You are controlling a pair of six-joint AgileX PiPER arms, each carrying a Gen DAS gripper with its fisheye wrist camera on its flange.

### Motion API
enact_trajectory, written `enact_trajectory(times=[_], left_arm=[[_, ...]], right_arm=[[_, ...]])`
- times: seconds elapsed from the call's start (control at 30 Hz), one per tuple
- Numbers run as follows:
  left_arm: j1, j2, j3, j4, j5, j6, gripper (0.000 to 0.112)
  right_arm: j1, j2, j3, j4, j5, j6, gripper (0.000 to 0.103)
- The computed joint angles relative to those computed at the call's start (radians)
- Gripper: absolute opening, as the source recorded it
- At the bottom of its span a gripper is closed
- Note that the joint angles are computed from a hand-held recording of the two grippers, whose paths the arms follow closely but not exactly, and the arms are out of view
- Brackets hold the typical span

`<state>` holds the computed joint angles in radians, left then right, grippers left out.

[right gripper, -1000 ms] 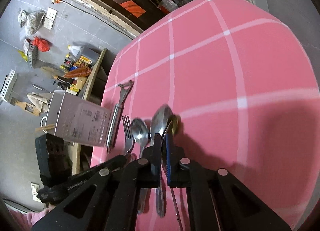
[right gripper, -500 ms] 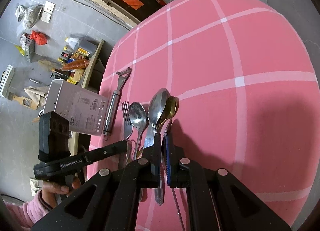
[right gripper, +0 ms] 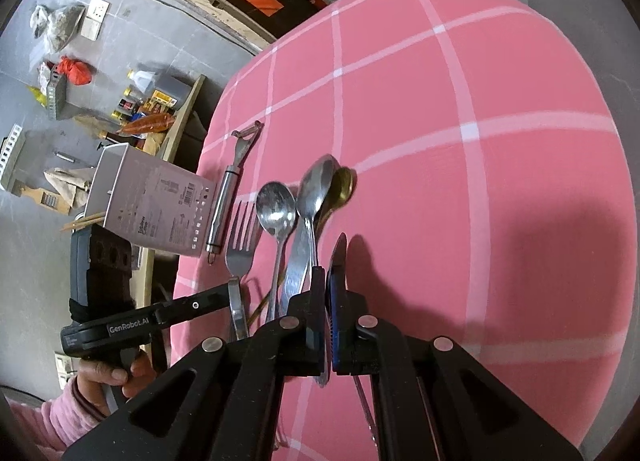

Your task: Organize utensils

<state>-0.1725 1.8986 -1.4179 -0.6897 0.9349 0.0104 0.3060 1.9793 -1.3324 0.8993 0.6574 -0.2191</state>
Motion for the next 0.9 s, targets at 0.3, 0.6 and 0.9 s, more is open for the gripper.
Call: enact_trajectory(times=[0.3, 0.6, 0.9], left_arm=[[0.014, -0.046, 0.068, -0.039, 0.035, 0.048, 0.005], [0.053, -0.057, 0.148, -0.153, 0.01, 0.114, 0.009], [0.089, -0.014, 0.147, -0.252, -0.005, 0.155, 0.012]], right_arm=[[0.039, -0.044, 0.095, 0.028, -0.051, 0.033, 0.002], [0.071, -0.06, 0.107, -0.026, -0.09, 0.126, 0.002], [0.068, -0.053, 0.106, -0.016, -0.085, 0.126, 0.003]])
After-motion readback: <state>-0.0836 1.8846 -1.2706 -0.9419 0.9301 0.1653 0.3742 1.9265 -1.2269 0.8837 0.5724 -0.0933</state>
